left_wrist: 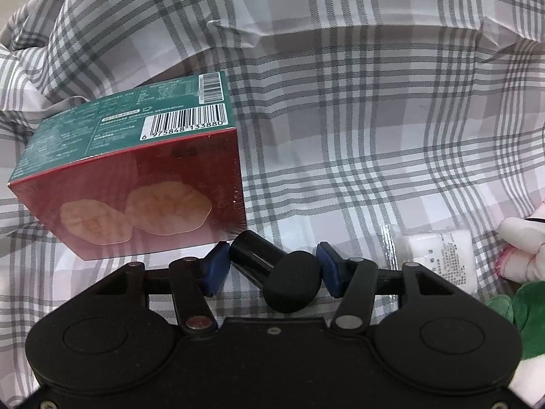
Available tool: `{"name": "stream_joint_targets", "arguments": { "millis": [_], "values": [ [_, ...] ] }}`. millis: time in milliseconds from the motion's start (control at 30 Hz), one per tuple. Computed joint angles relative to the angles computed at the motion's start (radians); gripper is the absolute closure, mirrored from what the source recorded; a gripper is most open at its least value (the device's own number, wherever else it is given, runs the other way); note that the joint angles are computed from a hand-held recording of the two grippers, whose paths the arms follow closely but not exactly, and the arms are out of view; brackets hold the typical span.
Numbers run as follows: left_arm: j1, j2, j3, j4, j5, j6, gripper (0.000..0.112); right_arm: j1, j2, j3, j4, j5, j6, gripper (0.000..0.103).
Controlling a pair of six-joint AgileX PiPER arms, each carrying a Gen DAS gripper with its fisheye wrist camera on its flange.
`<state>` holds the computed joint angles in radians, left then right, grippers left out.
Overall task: Organize soft objects
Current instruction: 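Grasp the black round-headed stick with left tool while right tool lifts sock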
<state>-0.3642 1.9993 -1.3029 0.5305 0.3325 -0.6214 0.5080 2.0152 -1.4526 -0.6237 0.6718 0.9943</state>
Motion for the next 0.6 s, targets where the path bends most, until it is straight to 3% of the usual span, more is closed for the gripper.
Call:
{"name": "stream_joint_targets", "arguments": {
  "millis": [167, 267, 333, 400, 600],
  "values": [
    [-0.020, -0.026, 0.002, -0.001, 0.030, -0.007, 0.058, 0.015, 0.067, -0.056, -0.015, 0.029, -0.023, 0.003],
    [-0.033, -0.028, -0.029, -0.004, 0.069, -0.011, 0.058, 0.005, 0.085, -0.074, 0.026, 0.022, -0.059, 0.008],
    [-0.039, -0.031, -0.040, -0.013, 0.084, -0.007, 0.058, -0.008, 0.080, -0.077, 0.083, 0.002, -0.113, 0.027],
    [-0.048, -0.036, -0.044, -0.006, 0.095, -0.017, 0.058, -0.031, 0.070, -0.085, 0.190, -0.020, -0.214, 0.039],
    [-0.071, -0.039, -0.050, 0.032, 0.123, -0.054, 0.058, -0.070, 0.062, -0.101, 0.254, -0.012, -0.201, 0.030]
  ]
}}
